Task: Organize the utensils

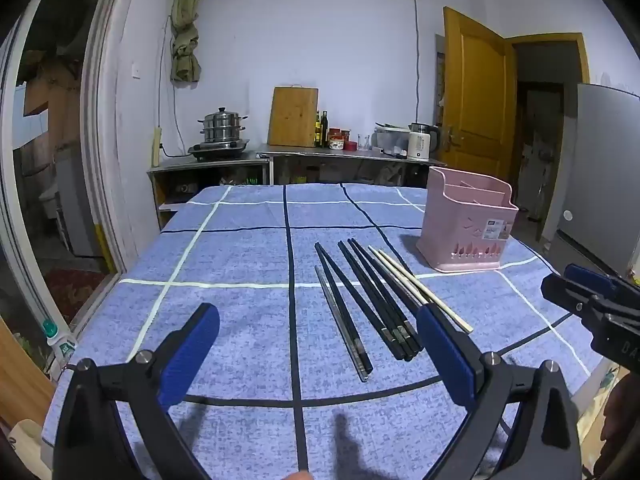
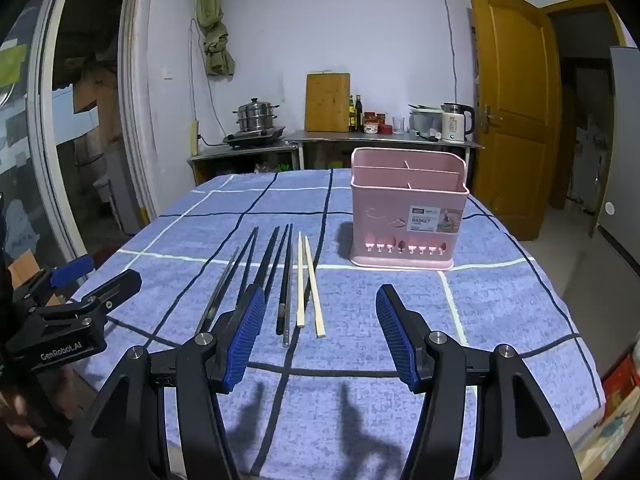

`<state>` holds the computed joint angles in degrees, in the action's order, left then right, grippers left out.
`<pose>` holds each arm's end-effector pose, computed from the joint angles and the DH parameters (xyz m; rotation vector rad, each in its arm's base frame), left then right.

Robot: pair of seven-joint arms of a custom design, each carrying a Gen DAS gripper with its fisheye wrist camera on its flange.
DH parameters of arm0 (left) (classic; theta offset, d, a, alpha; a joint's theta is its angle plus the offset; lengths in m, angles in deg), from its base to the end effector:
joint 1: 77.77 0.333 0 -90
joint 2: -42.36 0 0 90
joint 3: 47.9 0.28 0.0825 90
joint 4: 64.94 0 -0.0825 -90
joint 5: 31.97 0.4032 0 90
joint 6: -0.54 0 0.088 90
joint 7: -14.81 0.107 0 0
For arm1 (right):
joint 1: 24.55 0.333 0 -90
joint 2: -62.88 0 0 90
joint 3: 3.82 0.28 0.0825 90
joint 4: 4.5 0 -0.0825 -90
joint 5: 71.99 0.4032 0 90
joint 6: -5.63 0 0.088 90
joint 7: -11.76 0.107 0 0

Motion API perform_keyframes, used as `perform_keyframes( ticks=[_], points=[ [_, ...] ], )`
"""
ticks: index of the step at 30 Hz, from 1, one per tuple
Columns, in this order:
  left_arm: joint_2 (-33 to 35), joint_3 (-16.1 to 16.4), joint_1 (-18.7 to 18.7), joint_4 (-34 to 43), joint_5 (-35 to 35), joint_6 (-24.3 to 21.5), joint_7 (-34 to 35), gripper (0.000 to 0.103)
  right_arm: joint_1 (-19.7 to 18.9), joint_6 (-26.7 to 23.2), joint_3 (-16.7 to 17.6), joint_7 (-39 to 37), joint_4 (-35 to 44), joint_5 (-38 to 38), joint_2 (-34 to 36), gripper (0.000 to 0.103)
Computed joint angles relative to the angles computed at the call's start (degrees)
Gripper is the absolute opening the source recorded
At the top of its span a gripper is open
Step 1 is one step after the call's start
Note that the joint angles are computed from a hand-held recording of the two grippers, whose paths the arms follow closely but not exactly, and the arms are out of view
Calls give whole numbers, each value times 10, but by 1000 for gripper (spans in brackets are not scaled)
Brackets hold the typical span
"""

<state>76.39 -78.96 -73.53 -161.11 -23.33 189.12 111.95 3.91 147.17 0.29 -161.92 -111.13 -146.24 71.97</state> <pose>0.6674 -0.2718 0.3918 -1.1859 1.9950 -1.2912 0.5473 0.3502 0.4365 -1.4224 1.7677 -0.9977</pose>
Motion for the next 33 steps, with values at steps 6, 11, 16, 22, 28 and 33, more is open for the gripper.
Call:
perform_keyframes(
  ticks=[6,11,16,22,28,33],
  points=[
    [-13,50,-48,2,-11,4,-6,100,0,1,0,7,-3,-3,-3,59],
    [-8,13,-9,-13,11,19,-11,100,1,-4,2,8,0,-5,-1,59],
    [-3,2,0,-10,23,12,-12,101,-1,1,1,17,-12,-9,-9,59],
    [-5,0,2,-12,26,12,-16,101,-2,-1,4,16,-9,-9,-9,59],
    [-4,-2,2,-8,26,8,-15,100,-3,-2,4,15,-8,-8,-8,59],
    [-4,-7,6,-9,25,5,-11,100,-3,0,4,17,-10,-10,-9,59]
  ],
)
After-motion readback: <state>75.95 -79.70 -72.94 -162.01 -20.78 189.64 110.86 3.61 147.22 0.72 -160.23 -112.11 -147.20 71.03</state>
